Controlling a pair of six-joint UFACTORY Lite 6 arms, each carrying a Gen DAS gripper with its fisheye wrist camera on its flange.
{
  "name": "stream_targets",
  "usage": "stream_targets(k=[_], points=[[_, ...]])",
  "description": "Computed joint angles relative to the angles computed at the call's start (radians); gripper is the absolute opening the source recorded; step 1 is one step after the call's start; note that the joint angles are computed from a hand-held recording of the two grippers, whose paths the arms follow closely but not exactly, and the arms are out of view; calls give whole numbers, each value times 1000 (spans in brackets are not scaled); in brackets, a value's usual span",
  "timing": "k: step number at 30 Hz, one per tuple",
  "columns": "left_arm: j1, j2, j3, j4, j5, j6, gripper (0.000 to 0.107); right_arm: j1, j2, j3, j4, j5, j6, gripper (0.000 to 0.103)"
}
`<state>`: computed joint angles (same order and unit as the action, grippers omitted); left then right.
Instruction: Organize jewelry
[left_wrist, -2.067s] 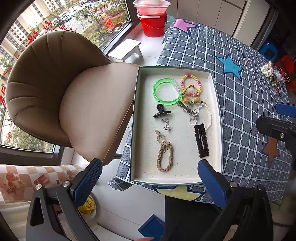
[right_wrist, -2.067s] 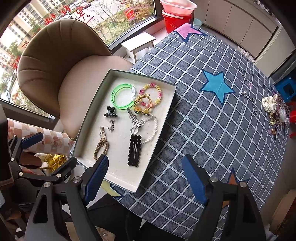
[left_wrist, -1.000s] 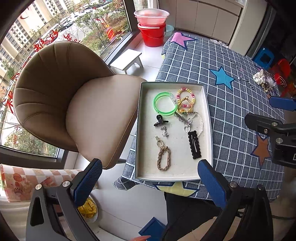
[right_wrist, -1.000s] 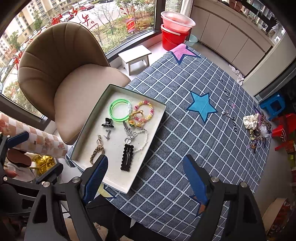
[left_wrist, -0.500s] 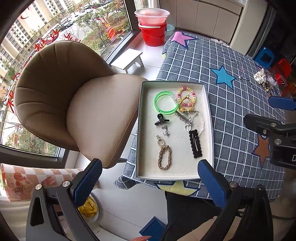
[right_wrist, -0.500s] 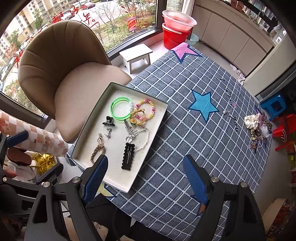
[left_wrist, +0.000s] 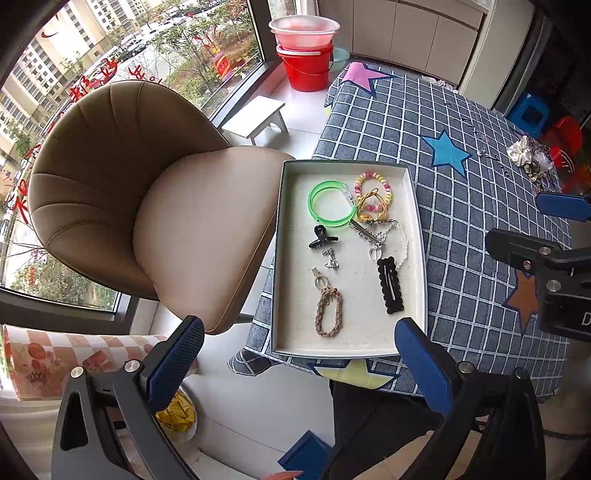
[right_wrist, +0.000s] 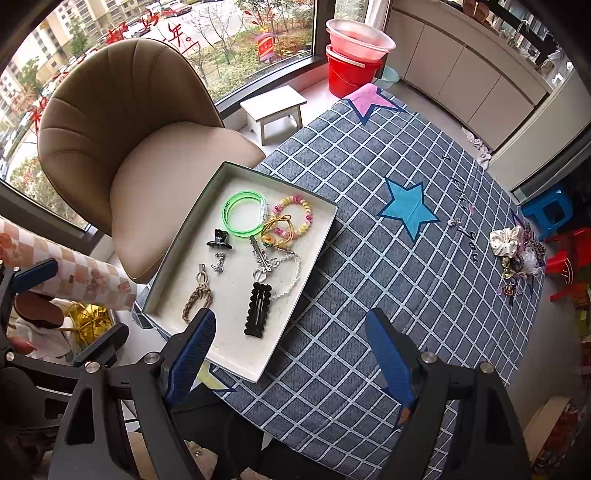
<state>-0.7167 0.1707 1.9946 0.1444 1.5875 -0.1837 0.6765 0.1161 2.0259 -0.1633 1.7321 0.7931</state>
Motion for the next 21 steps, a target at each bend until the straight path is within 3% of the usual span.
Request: stream_targets(k=[21], points=[[-3,-3,-3,1,1,-2,103,3,19,25,0,9,8,85]])
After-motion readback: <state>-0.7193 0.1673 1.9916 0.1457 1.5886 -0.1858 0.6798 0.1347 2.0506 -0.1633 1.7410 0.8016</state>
